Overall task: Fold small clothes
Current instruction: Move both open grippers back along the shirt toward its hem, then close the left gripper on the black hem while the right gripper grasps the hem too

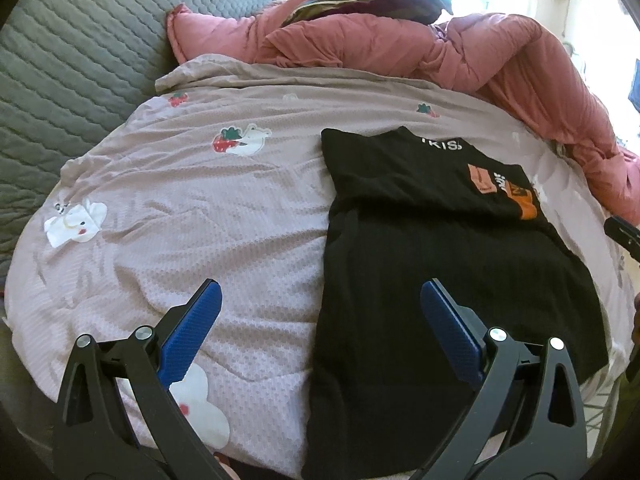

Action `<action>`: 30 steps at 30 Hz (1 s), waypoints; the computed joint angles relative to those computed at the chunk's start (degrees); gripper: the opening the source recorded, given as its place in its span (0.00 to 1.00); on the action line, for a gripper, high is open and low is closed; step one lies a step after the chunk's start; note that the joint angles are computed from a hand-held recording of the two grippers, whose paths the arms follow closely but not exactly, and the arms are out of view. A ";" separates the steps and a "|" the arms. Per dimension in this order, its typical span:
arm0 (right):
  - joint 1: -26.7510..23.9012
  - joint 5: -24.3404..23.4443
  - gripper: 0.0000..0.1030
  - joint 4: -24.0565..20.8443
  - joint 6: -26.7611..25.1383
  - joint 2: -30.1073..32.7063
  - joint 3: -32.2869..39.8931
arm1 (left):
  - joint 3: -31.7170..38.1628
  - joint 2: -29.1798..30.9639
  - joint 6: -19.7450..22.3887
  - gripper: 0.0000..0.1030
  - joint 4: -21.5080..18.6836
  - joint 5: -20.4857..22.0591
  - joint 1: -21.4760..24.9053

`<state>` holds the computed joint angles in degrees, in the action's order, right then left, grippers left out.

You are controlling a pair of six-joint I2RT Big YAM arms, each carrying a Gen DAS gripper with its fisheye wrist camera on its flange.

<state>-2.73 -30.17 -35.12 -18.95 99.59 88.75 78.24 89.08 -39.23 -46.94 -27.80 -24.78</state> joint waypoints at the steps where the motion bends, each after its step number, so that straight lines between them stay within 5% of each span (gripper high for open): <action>1: -0.08 -0.05 0.95 0.01 -0.09 -0.18 -0.21 | 0.06 0.07 -0.02 0.91 -0.28 -0.14 -0.21; 30: -4.63 1.75 0.95 -2.10 -6.20 -2.70 -5.88 | 0.53 1.49 -2.69 0.91 -5.74 2.36 -1.51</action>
<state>-7.36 -28.42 -37.22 -25.16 96.88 82.87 78.77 90.57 -41.93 -52.68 -25.43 -26.28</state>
